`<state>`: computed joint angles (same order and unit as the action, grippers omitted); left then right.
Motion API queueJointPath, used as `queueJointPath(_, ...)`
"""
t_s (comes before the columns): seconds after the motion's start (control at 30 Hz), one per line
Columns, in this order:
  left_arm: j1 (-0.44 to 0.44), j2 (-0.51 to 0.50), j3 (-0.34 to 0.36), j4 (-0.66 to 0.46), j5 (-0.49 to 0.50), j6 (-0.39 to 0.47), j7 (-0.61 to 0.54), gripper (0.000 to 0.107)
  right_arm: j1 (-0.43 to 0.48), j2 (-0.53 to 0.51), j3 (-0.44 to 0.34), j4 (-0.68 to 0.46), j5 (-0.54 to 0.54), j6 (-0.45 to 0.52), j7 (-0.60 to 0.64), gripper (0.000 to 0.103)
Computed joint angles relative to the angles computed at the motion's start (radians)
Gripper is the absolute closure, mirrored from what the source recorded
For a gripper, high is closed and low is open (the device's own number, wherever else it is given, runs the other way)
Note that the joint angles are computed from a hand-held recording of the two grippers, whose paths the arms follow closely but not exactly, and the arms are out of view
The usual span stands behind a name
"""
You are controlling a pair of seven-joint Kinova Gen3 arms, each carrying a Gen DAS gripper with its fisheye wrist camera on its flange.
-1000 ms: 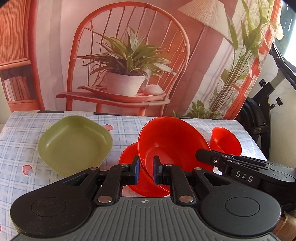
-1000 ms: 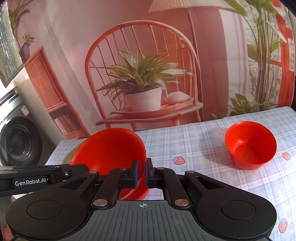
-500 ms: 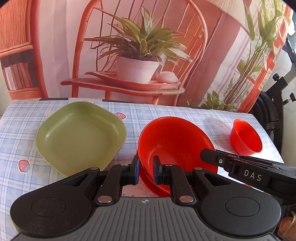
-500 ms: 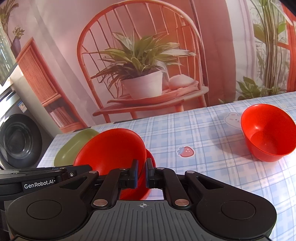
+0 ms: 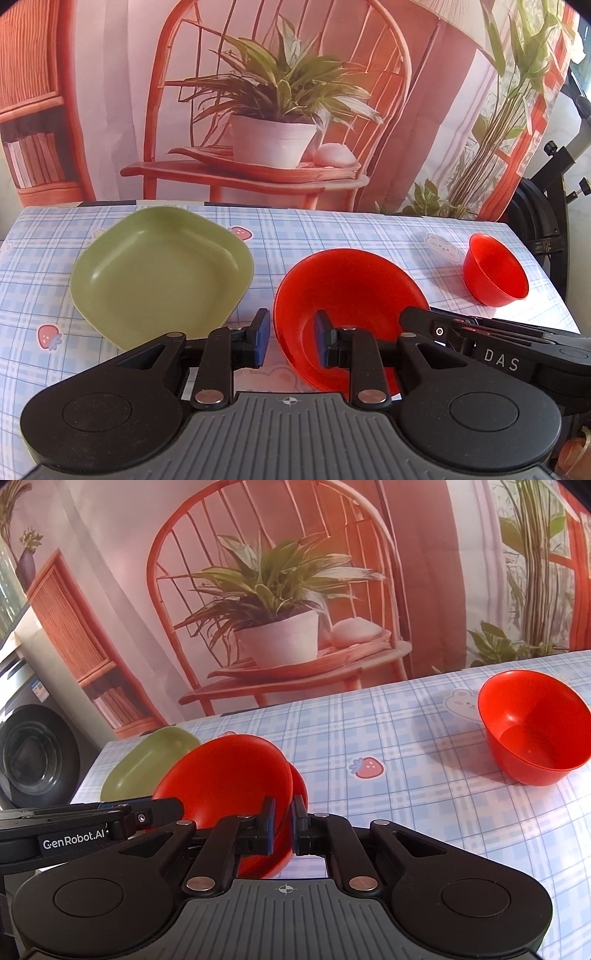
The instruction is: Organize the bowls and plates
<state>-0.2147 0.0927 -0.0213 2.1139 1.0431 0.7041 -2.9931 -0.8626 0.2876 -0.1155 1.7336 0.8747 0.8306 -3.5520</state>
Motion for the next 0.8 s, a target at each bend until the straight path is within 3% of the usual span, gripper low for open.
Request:
queueJointPath(0.07,0.002,-0.009,0.000,0.008,0.023,-0.021,0.000,0.071,-0.010,-0.001,0.000,-0.006,0.007,0.025,-0.007,0.089)
queueJointPath(0.17,0.007,-0.025,-0.002,0.016,0.043,-0.038,0.000,0.071,-0.024,-0.016,-0.007,0.002,0.016,0.058,-0.024,0.089)
queueJointPath(0.53,0.069,-0.156,-0.029,0.101,0.208,0.045,-0.173,0.071,-0.050,-0.095,-0.094,0.099,0.103,0.250,-0.144,0.089)
queueJointPath(0.7,0.150,-0.184,0.009,0.123,0.261,-0.018,-0.184,0.071,-0.072,-0.135,-0.140,0.191,0.187,0.342,-0.260,0.089)
queueJointPath(0.8,0.205,-0.175,0.045,0.114,0.222,-0.070,-0.135,0.071,-0.085,-0.136,-0.167,0.244,0.220,0.442,-0.306,0.089)
